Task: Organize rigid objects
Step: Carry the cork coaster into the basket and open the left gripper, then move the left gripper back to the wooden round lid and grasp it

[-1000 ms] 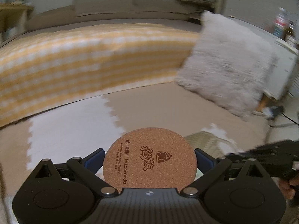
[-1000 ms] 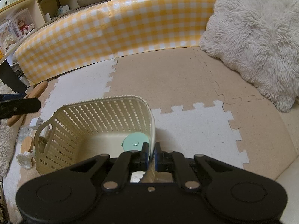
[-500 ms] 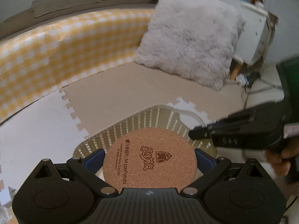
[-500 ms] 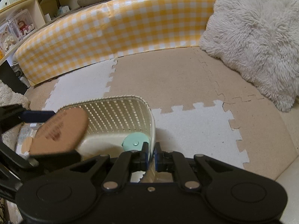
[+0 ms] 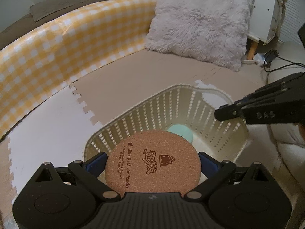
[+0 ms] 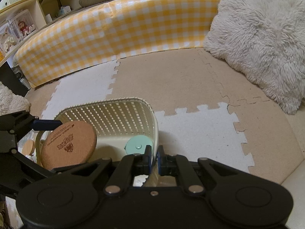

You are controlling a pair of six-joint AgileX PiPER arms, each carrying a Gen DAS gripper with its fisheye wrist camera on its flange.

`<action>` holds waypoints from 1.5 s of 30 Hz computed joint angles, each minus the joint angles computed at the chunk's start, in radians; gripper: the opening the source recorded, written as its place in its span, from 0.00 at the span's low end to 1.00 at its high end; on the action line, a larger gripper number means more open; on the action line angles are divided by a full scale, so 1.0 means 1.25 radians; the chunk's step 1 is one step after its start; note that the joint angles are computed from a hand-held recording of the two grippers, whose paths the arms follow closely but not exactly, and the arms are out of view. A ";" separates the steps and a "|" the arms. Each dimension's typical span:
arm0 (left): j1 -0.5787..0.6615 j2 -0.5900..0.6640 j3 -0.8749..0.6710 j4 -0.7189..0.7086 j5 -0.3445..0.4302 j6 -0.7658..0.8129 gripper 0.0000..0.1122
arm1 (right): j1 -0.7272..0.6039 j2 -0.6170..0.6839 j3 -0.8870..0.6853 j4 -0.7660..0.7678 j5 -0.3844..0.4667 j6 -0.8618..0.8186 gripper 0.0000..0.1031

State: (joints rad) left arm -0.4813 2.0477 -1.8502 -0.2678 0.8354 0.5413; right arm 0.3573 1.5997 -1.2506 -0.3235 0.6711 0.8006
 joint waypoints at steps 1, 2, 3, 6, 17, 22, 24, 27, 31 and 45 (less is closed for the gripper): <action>0.001 0.002 0.001 0.005 0.000 -0.003 0.88 | 0.000 0.000 0.000 0.001 0.000 -0.001 0.06; 0.001 0.003 0.003 0.011 -0.001 -0.007 0.88 | 0.000 0.000 0.000 0.001 0.000 -0.001 0.06; 0.001 0.003 0.005 0.016 -0.004 -0.007 0.88 | 0.000 0.000 0.000 0.001 0.000 -0.001 0.06; -0.002 -0.003 0.020 0.031 -0.019 0.002 0.91 | 0.000 0.000 0.002 0.000 -0.003 0.001 0.06; 0.006 0.007 -0.034 0.003 0.059 -0.046 0.92 | 0.002 0.000 0.001 0.001 -0.001 0.004 0.06; 0.005 0.003 -0.048 -0.007 0.082 -0.069 0.92 | 0.003 0.000 0.001 0.001 -0.001 0.005 0.06; 0.003 -0.003 -0.047 -0.011 0.084 -0.068 0.92 | 0.003 0.000 0.001 0.001 -0.001 0.005 0.06; 0.002 -0.014 -0.045 -0.027 0.094 -0.060 0.92 | 0.002 0.000 0.001 0.002 -0.001 0.004 0.06; 0.001 -0.039 -0.027 -0.049 0.104 -0.056 0.92 | 0.002 0.000 0.001 0.001 -0.001 0.004 0.06; 0.011 -0.199 0.157 -0.112 0.050 -0.043 0.92 | 0.001 -0.002 0.002 0.002 -0.001 0.002 0.06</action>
State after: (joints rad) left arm -0.4672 1.7987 -1.6539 -0.4072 0.8974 0.4873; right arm 0.3588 1.5977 -1.2480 -0.3204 0.6701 0.8032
